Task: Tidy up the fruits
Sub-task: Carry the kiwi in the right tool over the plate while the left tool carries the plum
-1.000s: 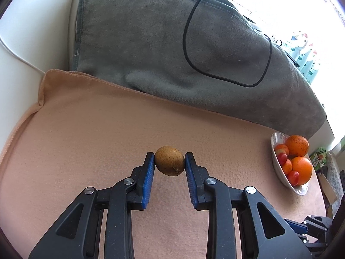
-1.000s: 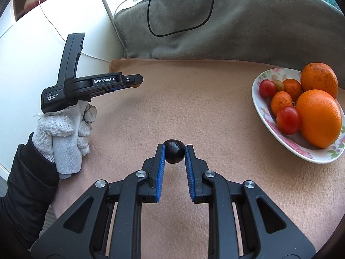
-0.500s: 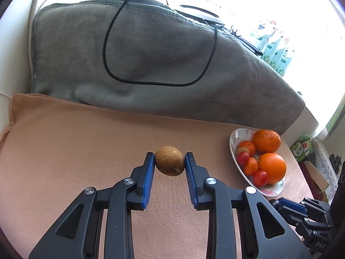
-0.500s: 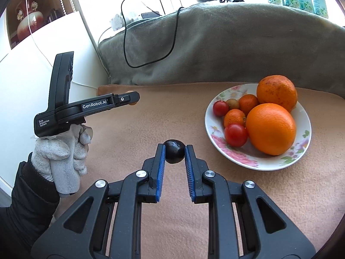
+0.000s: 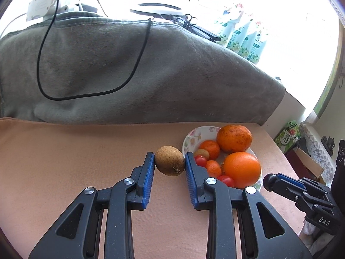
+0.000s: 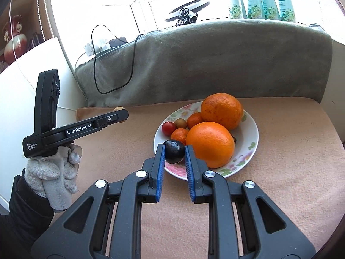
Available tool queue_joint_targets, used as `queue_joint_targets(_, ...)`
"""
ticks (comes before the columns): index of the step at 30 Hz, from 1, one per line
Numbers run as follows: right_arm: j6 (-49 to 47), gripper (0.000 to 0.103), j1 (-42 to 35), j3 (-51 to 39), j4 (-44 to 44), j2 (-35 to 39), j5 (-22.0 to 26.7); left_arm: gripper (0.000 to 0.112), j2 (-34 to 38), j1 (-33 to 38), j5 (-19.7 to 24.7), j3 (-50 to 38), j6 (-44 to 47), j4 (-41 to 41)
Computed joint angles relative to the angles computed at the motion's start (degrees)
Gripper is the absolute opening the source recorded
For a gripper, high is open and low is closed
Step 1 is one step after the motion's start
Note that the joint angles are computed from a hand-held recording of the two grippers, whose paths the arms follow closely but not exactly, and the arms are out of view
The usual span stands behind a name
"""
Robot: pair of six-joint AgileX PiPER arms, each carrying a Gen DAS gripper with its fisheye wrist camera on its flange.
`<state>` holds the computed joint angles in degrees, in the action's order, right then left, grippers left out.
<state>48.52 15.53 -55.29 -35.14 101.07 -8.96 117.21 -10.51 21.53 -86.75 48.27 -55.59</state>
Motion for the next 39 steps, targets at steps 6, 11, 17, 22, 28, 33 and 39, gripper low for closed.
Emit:
queue_joint_targets(6, -2.07, 0.019, -2.11, 0.77, 2.45, -1.11, -0.01, 0.027, 1.07, -2.70, 0.30, -2.52, -2.33, 2.59)
queue_joint_targets(11, -1.97, 0.019, -3.51, 0.84, 2.47, -1.19, -0.12, 0.027, 2.07, -4.67, 0.52, -4.42, -4.95, 5.61)
queue_joint_targets(17, -0.78, 0.020, -5.10, 0.00, 1.12, -0.52, 0.27, 0.027, 3.69, -5.91, 1.46, -7.03, -8.31, 8.75)
queue_joint_targets(22, -0.33, 0.020, -6.29, -0.91, 0.62, 0.15, 0.80, 0.027, 4.85, -6.34, 2.30, -8.77, -9.76, 9.84)
queue_joint_targets(28, 10.86, 0.019, -7.69, -3.63, -10.94, 2.05, 1.81, 0.027, 5.84, -6.54, 3.08, -10.29, -10.72, 10.45)
queue_joint_targets(33, 25.15, 0.019, -8.55, -6.18, -24.52, 4.54, 1.88, 0.027, 6.80, -6.82, 3.85, -12.15, -13.06, 12.34)
queue_joint_targets(39, 32.26, 0.020, -8.47, -7.68, -31.56, 6.39, 2.05, 0.027, 7.38, -6.78, 4.55, -13.41, -14.62, 13.43)
